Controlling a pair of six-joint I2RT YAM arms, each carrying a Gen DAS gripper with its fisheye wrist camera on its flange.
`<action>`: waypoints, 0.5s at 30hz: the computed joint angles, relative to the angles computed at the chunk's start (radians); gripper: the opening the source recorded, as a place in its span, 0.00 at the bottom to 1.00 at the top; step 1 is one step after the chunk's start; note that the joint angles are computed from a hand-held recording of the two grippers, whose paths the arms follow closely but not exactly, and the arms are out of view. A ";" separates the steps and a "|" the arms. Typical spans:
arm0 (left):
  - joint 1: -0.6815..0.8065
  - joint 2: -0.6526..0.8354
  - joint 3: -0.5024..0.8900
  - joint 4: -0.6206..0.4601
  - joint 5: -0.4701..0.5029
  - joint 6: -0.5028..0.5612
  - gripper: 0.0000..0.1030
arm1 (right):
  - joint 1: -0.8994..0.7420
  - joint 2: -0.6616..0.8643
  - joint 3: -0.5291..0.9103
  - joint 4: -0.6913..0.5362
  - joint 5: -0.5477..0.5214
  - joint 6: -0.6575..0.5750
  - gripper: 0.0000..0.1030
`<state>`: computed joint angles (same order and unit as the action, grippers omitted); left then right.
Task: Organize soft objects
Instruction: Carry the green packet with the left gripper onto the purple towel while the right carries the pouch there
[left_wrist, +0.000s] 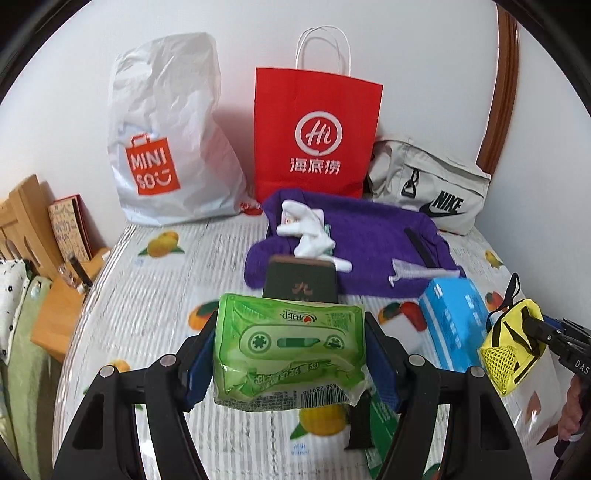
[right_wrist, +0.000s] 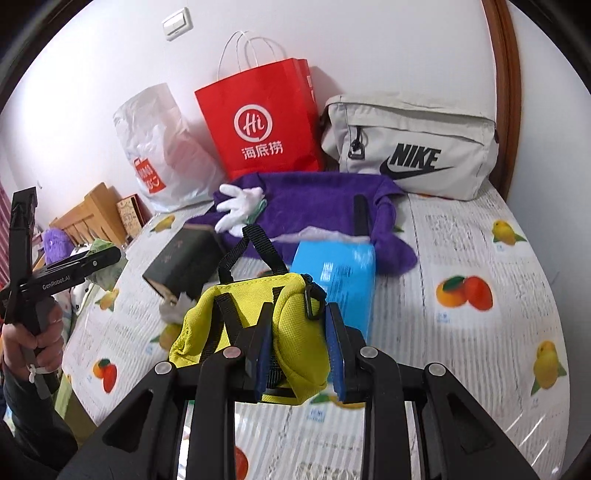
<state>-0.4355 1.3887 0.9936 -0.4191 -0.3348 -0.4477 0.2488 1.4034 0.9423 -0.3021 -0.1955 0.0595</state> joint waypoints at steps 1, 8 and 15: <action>0.006 0.010 0.014 0.001 0.003 0.007 0.67 | -0.001 0.013 0.015 -0.001 0.000 -0.001 0.26; 0.050 0.092 0.113 0.002 0.019 0.055 0.67 | -0.006 0.128 0.149 -0.008 0.003 0.002 0.26; 0.111 0.184 0.199 -0.003 0.068 0.082 0.67 | -0.013 0.262 0.292 -0.007 0.005 0.007 0.26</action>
